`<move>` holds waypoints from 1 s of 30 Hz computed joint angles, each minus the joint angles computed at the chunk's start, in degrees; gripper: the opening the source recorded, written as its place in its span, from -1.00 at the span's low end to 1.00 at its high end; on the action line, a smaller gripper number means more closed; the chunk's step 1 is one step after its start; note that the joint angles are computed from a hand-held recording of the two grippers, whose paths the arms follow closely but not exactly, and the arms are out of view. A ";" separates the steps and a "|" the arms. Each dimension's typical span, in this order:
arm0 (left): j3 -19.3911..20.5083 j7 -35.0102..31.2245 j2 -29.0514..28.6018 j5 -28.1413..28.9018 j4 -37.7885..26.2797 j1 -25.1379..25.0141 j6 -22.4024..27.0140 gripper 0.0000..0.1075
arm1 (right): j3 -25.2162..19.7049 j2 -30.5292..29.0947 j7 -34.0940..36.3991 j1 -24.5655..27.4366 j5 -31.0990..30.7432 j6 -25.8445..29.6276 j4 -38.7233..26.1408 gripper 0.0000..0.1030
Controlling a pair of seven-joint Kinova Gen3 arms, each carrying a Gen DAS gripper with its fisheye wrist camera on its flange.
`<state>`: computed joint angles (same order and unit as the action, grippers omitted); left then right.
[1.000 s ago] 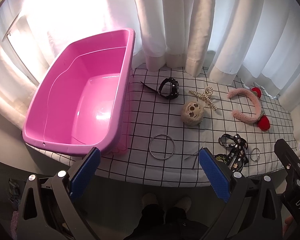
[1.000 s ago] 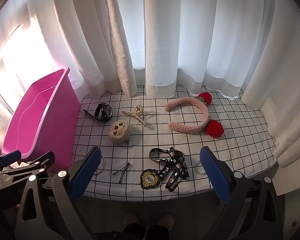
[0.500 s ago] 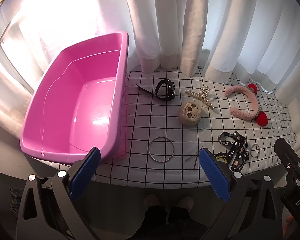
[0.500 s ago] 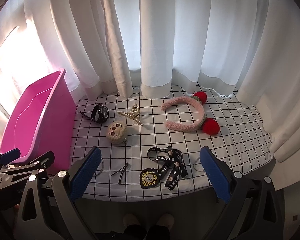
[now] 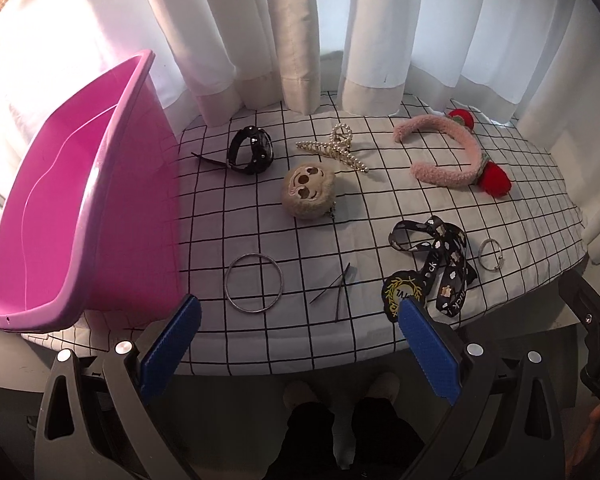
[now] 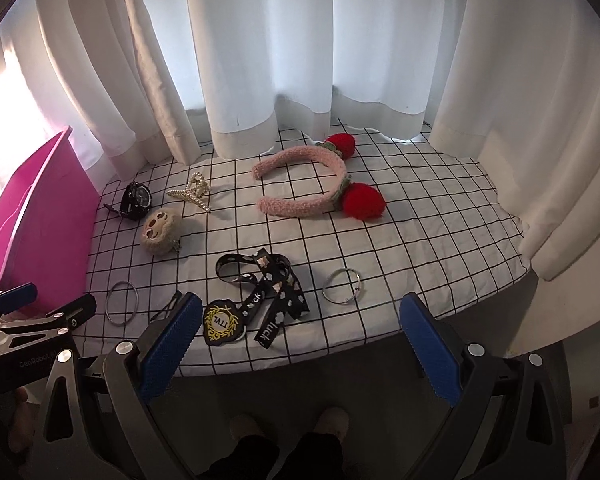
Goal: Organize jewelry
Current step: 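Move the left tool toward the black lanyard while the right tool approaches the silver bangle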
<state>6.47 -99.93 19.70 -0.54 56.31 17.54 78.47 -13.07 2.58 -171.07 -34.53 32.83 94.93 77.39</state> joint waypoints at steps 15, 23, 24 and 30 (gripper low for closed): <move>0.62 16.19 1.39 -6.16 10.88 11.39 -11.45 0.81 | 5.19 -7.15 23.30 16.32 -10.78 -25.77 23.04 0.83; 0.23 23.87 3.92 -9.30 12.65 14.52 -14.93 0.81 | 7.43 -4.46 34.83 20.94 -14.98 -36.02 28.07 0.83; 0.06 24.71 4.13 -9.75 12.88 14.84 -15.26 0.81 | 7.40 -4.20 35.12 21.10 -14.69 -36.71 28.34 0.83; -0.22 27.14 5.09 -11.09 13.86 15.40 -16.17 0.81 | 8.36 -2.45 39.32 22.23 -16.11 -39.80 29.27 0.83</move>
<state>6.26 -72.79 24.79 -11.63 70.17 32.94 62.30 -4.72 0.14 -131.75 -12.30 16.72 55.13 106.66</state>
